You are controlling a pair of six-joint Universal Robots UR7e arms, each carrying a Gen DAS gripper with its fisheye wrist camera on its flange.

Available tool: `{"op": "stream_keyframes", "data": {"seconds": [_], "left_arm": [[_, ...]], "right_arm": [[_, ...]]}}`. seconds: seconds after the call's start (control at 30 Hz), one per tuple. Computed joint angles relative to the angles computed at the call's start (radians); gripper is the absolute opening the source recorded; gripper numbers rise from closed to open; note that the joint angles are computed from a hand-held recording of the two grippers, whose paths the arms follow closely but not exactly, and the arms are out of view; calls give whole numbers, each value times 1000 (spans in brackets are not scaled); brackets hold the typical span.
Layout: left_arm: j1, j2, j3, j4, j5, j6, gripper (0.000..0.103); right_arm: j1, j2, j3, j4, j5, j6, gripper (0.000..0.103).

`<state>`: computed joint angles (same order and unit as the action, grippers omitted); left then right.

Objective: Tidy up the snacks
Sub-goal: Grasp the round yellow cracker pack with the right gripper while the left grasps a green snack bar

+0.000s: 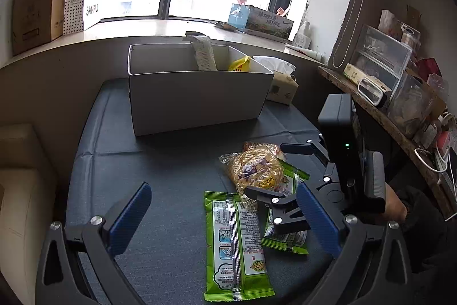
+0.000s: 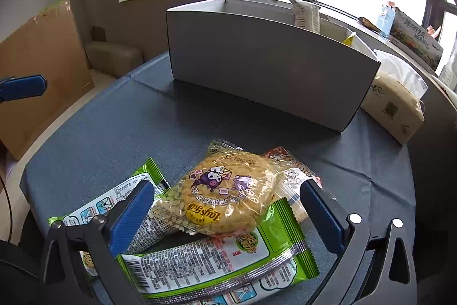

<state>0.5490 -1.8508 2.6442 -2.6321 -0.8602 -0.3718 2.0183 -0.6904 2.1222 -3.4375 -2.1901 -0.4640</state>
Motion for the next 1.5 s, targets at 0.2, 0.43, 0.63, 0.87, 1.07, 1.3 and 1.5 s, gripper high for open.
{"op": "stream_keyframes", "data": {"seconds": [0.2,0.43,0.63,0.87,1.07,1.3,1.5], "left_arm": [[2,-34,11,51,6,-18,103],[14,-18,14,51,-4,-23,103],[50,70,-5,44,-74,33,103],[103,286,-41,18,-96,47,103],[118,341,-55,42,-67,-4,103],[120,331,-47,58,-44,-3,66],[88,222,-17,4,-15,30,65]], "right_arm": [[14,90,-68,4,-112,-37,101],[-10,11,-6,-53,4,-5,80],[-22,-102,63,-124,93,54,80],[-31,-238,202,-206,123,124,80],[-42,-288,285,-254,122,152,80],[-67,-303,323,-280,146,179,80],[-59,-292,317,-289,153,161,80]]}}
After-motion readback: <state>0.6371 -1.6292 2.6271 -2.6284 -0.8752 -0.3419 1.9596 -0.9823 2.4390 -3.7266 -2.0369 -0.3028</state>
